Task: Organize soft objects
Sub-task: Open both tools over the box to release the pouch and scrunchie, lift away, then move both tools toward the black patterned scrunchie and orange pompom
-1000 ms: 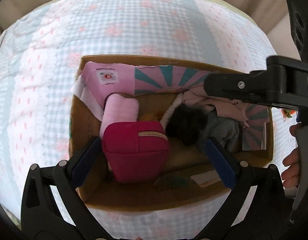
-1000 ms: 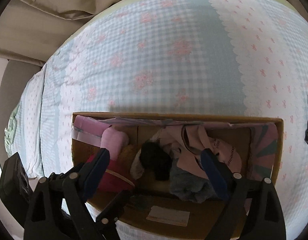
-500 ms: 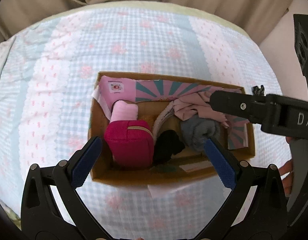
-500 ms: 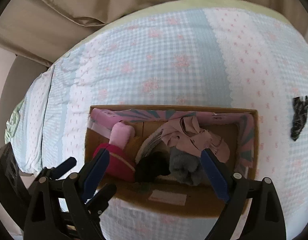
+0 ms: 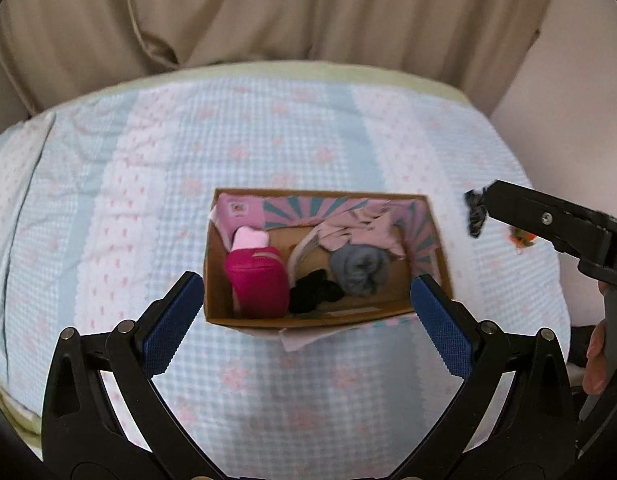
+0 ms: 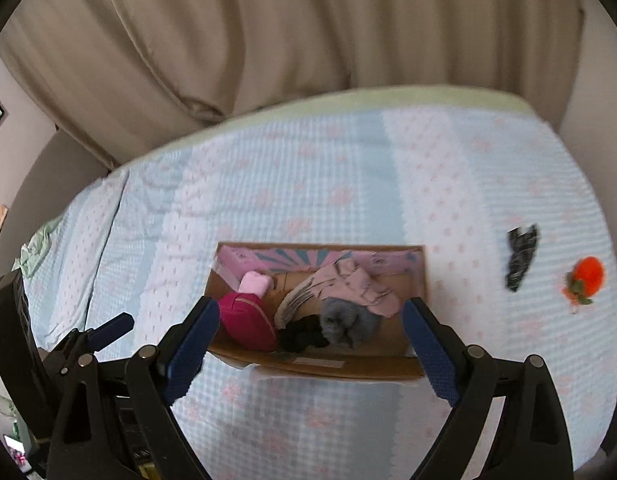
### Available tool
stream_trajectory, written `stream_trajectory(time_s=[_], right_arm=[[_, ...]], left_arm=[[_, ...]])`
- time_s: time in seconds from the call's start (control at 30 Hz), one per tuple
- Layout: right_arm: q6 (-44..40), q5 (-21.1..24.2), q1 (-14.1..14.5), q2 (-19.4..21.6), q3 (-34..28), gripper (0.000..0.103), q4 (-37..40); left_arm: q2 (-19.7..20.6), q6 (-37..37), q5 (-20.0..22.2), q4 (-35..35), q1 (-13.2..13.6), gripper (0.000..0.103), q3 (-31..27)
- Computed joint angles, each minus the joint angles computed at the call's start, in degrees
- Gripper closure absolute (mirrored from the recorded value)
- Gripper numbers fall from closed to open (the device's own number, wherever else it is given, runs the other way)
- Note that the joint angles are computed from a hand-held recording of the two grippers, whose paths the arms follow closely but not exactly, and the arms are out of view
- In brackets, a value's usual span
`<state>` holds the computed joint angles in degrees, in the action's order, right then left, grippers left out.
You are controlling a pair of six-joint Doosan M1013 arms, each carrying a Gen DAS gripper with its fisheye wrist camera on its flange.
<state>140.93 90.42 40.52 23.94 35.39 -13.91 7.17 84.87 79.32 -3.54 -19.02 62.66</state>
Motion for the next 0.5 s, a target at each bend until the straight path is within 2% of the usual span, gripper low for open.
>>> stream_trajectory(time_s=[0.17,0.3,0.5], right_arm=[[2.6,0.9,1.9,-4.4,4.0,0.012,-7.7],[5.3,5.0,3.7,-8.0,7.8,0.012,-16.5],[9.6,5.7,2.9,-15.7,17.1,0.012,-20.4]], left_arm=[[-1.3,-0.3,-1.2,2.2,-2.7,0.0,-1.3],[-1.7,-1.2,-2.9,3.0,-5.1,0.0,-2.3],[-0.9,-4.8,-4.0,6.7,-11.3,0.0,-4.4]])
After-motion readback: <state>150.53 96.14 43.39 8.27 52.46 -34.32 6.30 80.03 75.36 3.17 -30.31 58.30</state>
